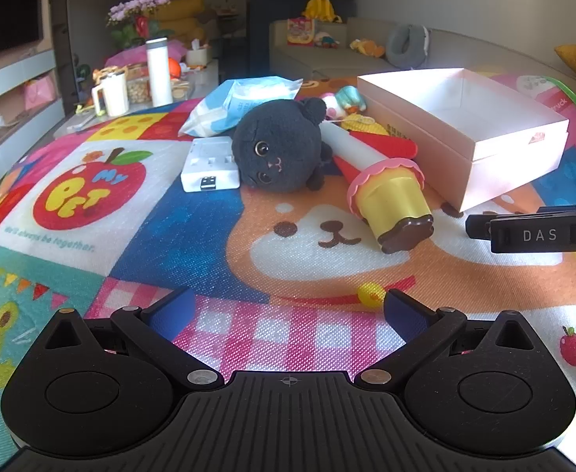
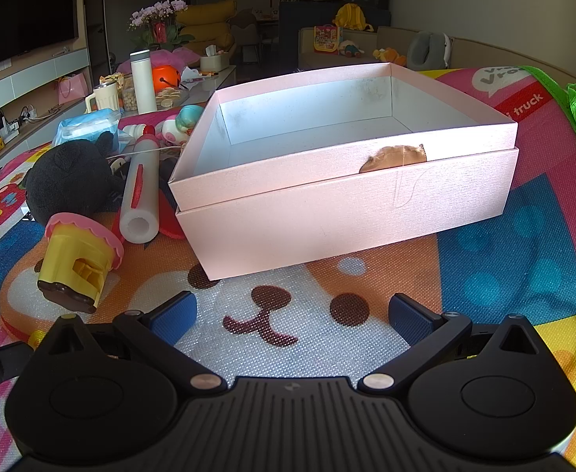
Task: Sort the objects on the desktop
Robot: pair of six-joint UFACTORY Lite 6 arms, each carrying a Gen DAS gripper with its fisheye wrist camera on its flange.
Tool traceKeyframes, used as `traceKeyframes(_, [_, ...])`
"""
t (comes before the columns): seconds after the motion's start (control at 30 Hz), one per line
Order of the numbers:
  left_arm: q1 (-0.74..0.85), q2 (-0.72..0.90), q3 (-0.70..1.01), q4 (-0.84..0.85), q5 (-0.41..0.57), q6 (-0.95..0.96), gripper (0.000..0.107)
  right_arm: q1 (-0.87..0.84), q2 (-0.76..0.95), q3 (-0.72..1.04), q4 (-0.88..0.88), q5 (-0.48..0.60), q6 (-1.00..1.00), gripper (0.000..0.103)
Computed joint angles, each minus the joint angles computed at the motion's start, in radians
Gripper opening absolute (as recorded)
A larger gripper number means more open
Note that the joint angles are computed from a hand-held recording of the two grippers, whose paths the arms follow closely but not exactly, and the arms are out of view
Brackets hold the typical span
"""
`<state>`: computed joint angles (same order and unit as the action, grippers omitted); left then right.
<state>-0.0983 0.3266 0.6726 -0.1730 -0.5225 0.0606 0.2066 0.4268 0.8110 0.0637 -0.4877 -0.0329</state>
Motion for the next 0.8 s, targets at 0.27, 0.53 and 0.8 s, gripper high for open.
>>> traceKeyframes(0.27, [0.000, 0.000, 0.000, -0.001, 0.000, 0.001, 0.103, 0.000, -0.002, -0.002, -0.001, 0.000, 0.000, 0.103])
traceKeyframes(0.53, [0.001, 0.000, -0.001, 0.010, -0.003, -0.013, 0.103, -0.001, -0.002, -0.001, -0.002, 0.000, 0.001, 0.103])
traceKeyframes(0.8, [0.003, -0.001, -0.003, 0.014, -0.003, -0.018, 0.103, -0.002, -0.001, 0.002, -0.003, 0.003, 0.001, 0.103])
